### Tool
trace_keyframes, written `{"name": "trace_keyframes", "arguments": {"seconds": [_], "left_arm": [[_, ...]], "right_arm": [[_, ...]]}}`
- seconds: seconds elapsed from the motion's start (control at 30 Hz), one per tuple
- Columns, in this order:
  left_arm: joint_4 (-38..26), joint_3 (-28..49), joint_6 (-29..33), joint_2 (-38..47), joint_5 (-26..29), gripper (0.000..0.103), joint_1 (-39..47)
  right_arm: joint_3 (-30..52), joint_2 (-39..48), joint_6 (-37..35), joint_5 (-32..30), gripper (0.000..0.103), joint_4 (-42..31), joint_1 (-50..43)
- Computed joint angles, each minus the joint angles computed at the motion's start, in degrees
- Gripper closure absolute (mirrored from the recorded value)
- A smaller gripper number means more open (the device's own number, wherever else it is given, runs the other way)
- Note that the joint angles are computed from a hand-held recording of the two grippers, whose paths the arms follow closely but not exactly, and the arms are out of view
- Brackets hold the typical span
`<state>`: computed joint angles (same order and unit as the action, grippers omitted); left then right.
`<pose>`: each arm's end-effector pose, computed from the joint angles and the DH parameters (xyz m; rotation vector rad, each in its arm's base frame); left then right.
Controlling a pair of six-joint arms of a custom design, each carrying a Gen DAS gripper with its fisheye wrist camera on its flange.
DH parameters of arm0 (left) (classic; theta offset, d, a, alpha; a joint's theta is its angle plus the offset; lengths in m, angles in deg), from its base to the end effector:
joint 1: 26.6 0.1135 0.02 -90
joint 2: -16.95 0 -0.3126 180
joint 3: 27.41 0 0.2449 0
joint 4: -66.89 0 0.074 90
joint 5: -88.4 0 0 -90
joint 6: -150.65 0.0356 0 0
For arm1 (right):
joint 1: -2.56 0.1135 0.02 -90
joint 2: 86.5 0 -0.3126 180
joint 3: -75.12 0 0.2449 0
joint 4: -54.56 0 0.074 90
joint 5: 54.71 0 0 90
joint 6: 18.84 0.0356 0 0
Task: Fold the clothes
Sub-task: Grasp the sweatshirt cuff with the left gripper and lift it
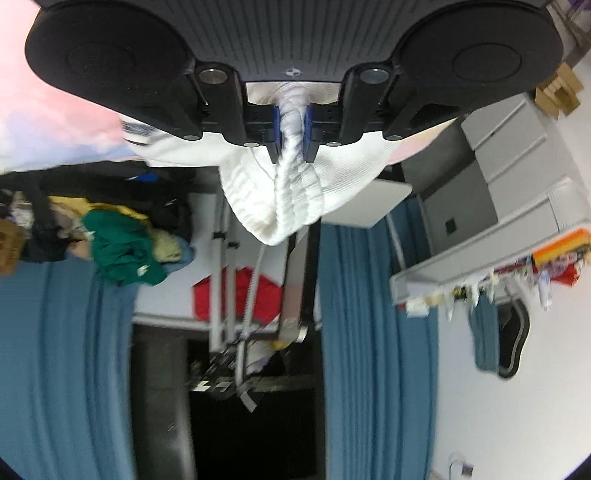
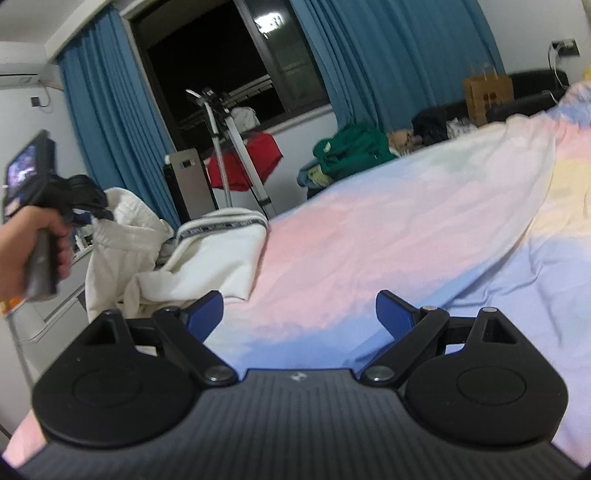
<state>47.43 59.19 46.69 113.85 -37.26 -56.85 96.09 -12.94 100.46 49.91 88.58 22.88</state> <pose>0.3455 -0.1775 0.3290 -0.0842 1.9875 0.1558 0.1748 0.0552 0.1843 0.3219 1.8717 0.3503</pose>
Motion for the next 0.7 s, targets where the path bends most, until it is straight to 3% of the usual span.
{"name": "trace_keyframes", "arguments": {"seconds": [0.17,0.3,0.43,0.53,0.63,0.7], "left_arm": [[2.4,-19.9,-1.7,-22.4,-4.6,0.093,-9.2],[-5.3,-30.9,-13.9,-39.3,-12.9,0.092,-18.7],[-15.2,-38.3,-30.4,-48.0,-17.8,0.093,-22.9],[-17.9,-42.2,-37.4,-53.0,-10.6,0.093,-17.8],[-18.2,-45.4,-38.3,-57.8,-3.9,0.092,-10.9],[-18.7,-46.4,-34.5,-61.9,3.9,0.092,-1.7]], "right_arm": [[-0.7,-7.7,-2.5,3.8,0.012,-3.1,3.6],[-0.1,-14.1,-2.8,5.9,0.012,-8.9,7.3],[2.4,-20.9,-2.8,9.4,0.012,-19.7,15.6],[4.6,-23.7,-4.6,14.1,0.012,-27.7,24.4],[5.8,-22.2,-6.7,16.3,0.012,-31.5,30.8],[7.2,-18.2,-7.0,14.9,0.012,-31.8,30.6]]}}
